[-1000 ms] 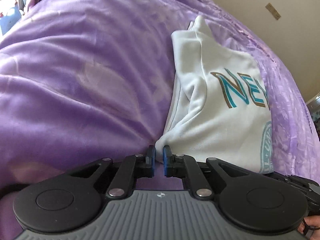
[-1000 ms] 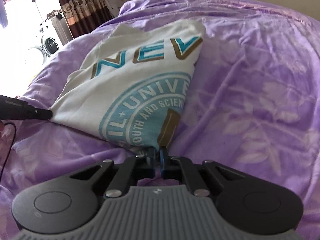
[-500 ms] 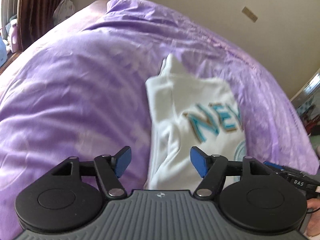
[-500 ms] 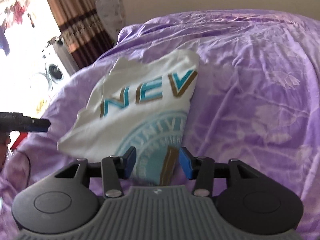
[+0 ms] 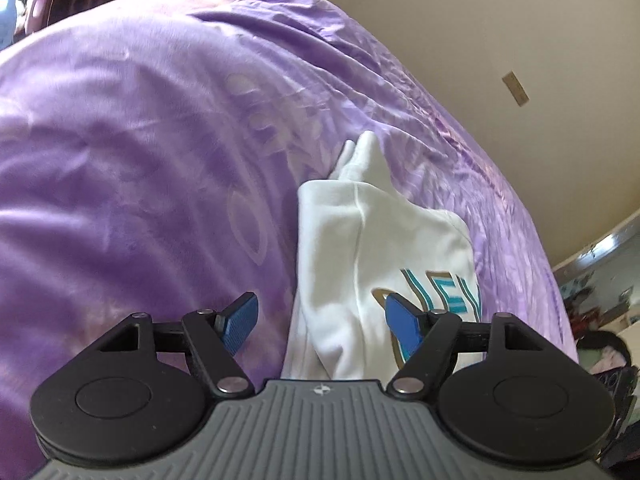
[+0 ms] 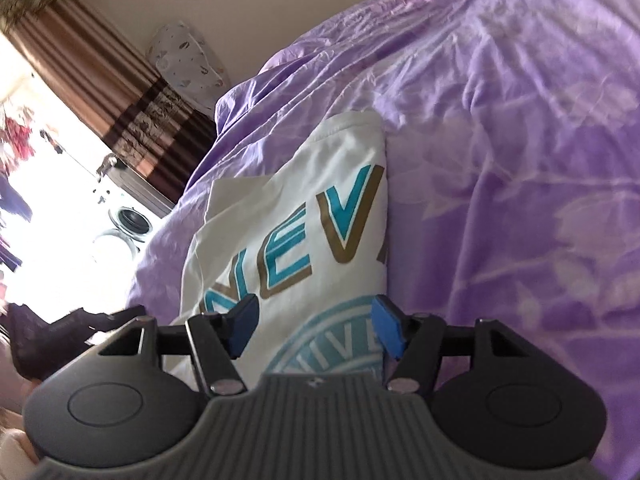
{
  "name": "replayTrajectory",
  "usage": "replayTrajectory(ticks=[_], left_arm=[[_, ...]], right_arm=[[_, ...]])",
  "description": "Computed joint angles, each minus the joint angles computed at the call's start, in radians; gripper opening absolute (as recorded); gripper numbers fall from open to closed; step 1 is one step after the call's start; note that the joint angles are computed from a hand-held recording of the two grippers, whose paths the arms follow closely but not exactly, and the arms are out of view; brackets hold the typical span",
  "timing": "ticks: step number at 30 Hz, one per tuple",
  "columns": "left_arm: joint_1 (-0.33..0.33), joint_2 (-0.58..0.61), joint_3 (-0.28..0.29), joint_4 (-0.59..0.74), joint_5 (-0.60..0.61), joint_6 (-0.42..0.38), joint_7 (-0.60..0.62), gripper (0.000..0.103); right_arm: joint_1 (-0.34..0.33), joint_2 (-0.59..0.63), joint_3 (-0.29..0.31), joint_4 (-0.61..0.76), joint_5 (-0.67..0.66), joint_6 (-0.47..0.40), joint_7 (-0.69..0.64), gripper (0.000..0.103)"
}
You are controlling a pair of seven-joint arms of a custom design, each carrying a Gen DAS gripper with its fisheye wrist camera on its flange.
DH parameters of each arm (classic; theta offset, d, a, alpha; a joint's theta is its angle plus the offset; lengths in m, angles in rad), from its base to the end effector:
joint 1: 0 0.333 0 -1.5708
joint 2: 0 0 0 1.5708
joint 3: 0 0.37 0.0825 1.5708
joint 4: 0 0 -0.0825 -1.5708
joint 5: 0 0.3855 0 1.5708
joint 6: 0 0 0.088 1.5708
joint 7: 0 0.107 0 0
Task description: Fold small clothes
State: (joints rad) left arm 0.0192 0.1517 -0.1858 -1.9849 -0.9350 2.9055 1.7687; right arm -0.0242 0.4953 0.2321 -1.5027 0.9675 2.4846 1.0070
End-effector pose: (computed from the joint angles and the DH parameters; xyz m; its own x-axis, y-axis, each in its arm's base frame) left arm 0.6314 -0.0503 0.5130 0.1996 -0.7621 0.6159 -0.6815 -0.5596 -0.4716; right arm 0.7501 0.1163 0.4868 0.2497 -0.7300 -0.6362 -0.8453 0.1562 -0.5110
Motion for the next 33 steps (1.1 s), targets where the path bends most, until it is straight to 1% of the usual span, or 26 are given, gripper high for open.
replayTrajectory(ticks=[1, 2, 3, 4, 6, 7, 11, 13, 14, 15, 16, 17, 19, 20, 22, 23, 25, 27, 29, 33], left_arm=[[0.009, 0.013, -0.010, 0.011, -0.044, 0.000, 0.033, 0.085], [0.027, 0.032, -0.027, 0.032, -0.111, -0.017, 0.093, 0.085], [0.034, 0.049, -0.034, 0.051, -0.149, -0.032, 0.129, 0.085], [0.032, 0.066, -0.033, 0.067, -0.152, -0.034, 0.134, 0.085], [0.019, 0.105, -0.022, 0.102, -0.097, -0.035, 0.108, 0.084], [0.023, 0.125, -0.027, 0.121, -0.088, -0.038, 0.114, 0.083], [0.059, 0.195, -0.068, 0.194, -0.128, -0.044, 0.170, 0.081], [0.061, 0.218, -0.075, 0.220, -0.125, -0.032, 0.169, 0.079], [0.064, 0.231, -0.081, 0.235, -0.128, -0.028, 0.167, 0.075], [0.074, 0.244, -0.096, 0.251, -0.148, -0.022, 0.181, 0.072], [0.073, 0.249, -0.097, 0.257, -0.144, -0.015, 0.171, 0.061], [0.068, 0.253, -0.093, 0.261, -0.131, -0.011, 0.151, 0.046], [0.076, 0.255, -0.099, 0.264, -0.124, -0.020, 0.132, 0.032], [0.077, 0.250, -0.102, 0.260, -0.122, -0.013, 0.132, 0.025], [0.035, 0.230, -0.073, 0.239, -0.043, 0.031, 0.089, 0.021], [-0.001, 0.213, -0.045, 0.222, 0.030, 0.061, 0.047, 0.020], [-0.043, 0.187, -0.015, 0.199, 0.133, 0.097, -0.023, 0.019], [-0.109, 0.149, 0.053, 0.170, 0.274, 0.112, -0.139, 0.019], [-0.148, 0.107, 0.092, 0.139, 0.369, 0.121, -0.232, 0.019], [-0.181, 0.016, 0.111, 0.077, 0.499, 0.153, -0.366, 0.019]], right_arm=[[-0.002, 0.016, 0.003, 0.016, 0.005, -0.011, 0.006, 0.060], [-0.003, 0.030, 0.004, 0.030, 0.006, -0.016, 0.012, 0.061], [-0.005, 0.046, 0.007, 0.045, 0.009, -0.017, 0.014, 0.061], [-0.005, 0.060, 0.008, 0.059, 0.008, -0.016, 0.017, 0.061], [-0.012, 0.095, 0.014, 0.095, 0.006, -0.026, 0.031, 0.061], [-0.015, 0.112, 0.016, 0.112, 0.003, -0.034, 0.046, 0.060], [-0.041, 0.185, 0.040, 0.190, 0.011, -0.083, 0.098, 0.057], [-0.053, 0.221, 0.057, 0.232, 0.026, -0.096, 0.099, 0.055], [-0.052, 0.239, 0.063, 0.256, 0.027, -0.099, 0.102, 0.053], [-0.049, 0.258, 0.064, 0.284, 0.021, -0.101, 0.109, 0.049], [-0.046, 0.274, 0.067, 0.307, 0.016, -0.099, 0.114, 0.044], [-0.043, 0.296, 0.073, 0.338, 0.014, -0.099, 0.121, 0.041], [-0.033, 0.333, 0.071, 0.396, -0.014, -0.111, 0.163, 0.030], [-0.030, 0.347, 0.071, 0.420, -0.029, -0.116, 0.177, 0.027], [-0.031, 0.343, 0.080, 0.418, -0.047, -0.104, 0.165, 0.018], [-0.029, 0.333, 0.083, 0.408, -0.058, -0.094, 0.152, 0.017], [-0.017, 0.310, 0.082, 0.391, -0.086, -0.062, 0.118, 0.015], [-0.006, 0.277, 0.079, 0.365, -0.113, -0.031, 0.098, 0.014], [-0.007, 0.241, 0.085, 0.337, -0.123, -0.013, 0.080, 0.014], [-0.031, 0.148, 0.104, 0.260, -0.088, 0.001, 0.039, 0.013]])
